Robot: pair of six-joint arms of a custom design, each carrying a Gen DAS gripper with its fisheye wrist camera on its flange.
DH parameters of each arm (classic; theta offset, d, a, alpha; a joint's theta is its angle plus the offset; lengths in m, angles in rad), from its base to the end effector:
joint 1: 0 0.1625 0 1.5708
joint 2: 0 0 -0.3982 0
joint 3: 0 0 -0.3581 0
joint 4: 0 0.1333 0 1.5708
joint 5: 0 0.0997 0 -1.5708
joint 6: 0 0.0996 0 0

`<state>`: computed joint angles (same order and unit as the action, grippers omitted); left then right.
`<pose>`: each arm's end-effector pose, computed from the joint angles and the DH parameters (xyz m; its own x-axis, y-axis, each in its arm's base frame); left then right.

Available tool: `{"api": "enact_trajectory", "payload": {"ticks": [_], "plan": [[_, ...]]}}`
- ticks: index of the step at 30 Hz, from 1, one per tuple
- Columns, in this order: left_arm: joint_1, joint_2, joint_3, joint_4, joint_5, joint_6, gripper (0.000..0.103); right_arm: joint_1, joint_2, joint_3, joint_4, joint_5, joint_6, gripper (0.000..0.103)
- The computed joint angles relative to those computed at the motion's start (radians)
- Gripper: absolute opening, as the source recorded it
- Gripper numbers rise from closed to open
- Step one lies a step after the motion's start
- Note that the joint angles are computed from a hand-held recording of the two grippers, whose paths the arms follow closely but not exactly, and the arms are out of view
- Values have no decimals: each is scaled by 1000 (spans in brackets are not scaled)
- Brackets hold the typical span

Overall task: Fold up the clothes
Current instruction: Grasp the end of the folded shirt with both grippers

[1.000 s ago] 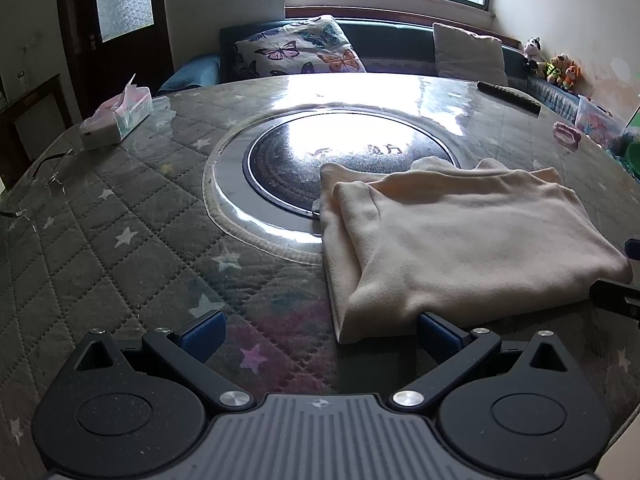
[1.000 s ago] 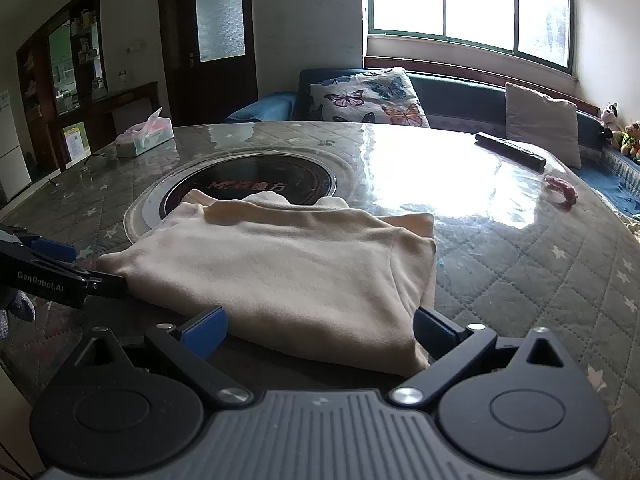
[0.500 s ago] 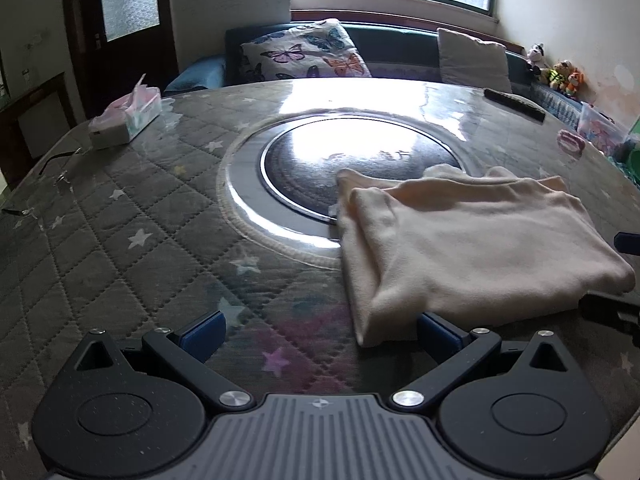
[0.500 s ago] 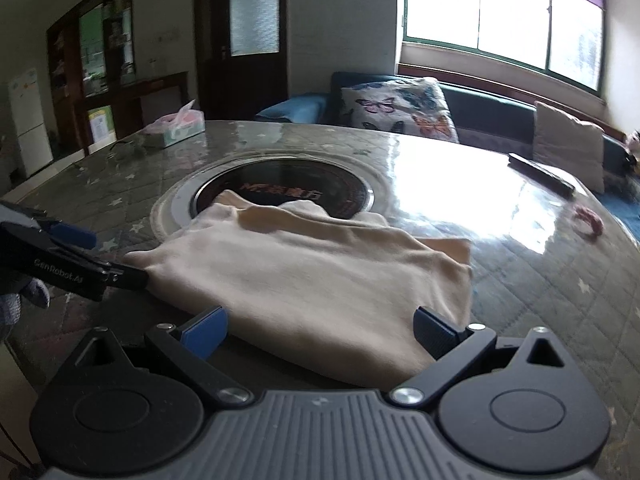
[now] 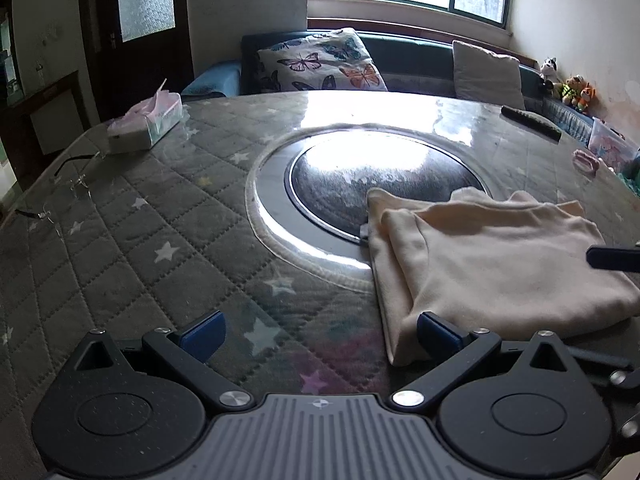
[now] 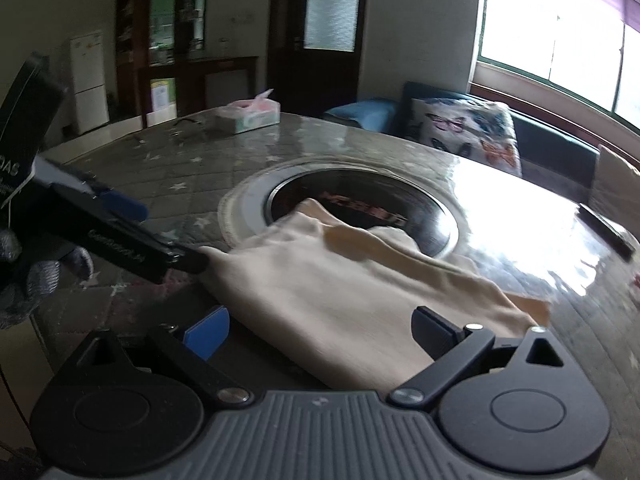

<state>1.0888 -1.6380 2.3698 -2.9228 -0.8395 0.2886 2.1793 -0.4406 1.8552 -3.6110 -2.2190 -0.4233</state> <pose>0.0084 -0.4151 0.3181 -0.6974 0.2063 -0.6864 0.6005 0.6909 -0.4025 0.3705 -0.4039 -0.0274 -0.5903 -0.4242 0.6868 -0.7742 0.5384 -0.3329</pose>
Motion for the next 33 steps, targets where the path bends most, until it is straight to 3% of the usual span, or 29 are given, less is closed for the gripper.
{"api": "enact_trajectory", "payload": {"ticks": [7, 16, 23, 25, 28, 33], "plan": [[15, 13, -35, -4, -5, -10, 103, 0, 28, -47, 50, 38, -32, 94], [63, 32, -126, 96, -152, -97, 102, 14, 77, -126, 146, 78, -140, 80], [105, 59, -177, 181, -274, -173, 99, 27, 145, -206, 161, 39, -216, 38], [114, 67, -188, 198, -296, -202, 98, 27, 145, -207, 148, 32, -208, 19], [140, 82, -220, 245, -355, -266, 96, 17, 111, -169, 116, 70, -162, 10], [184, 107, -261, 297, -490, -361, 86, 7, 55, -100, 40, 131, -108, 7]]}}
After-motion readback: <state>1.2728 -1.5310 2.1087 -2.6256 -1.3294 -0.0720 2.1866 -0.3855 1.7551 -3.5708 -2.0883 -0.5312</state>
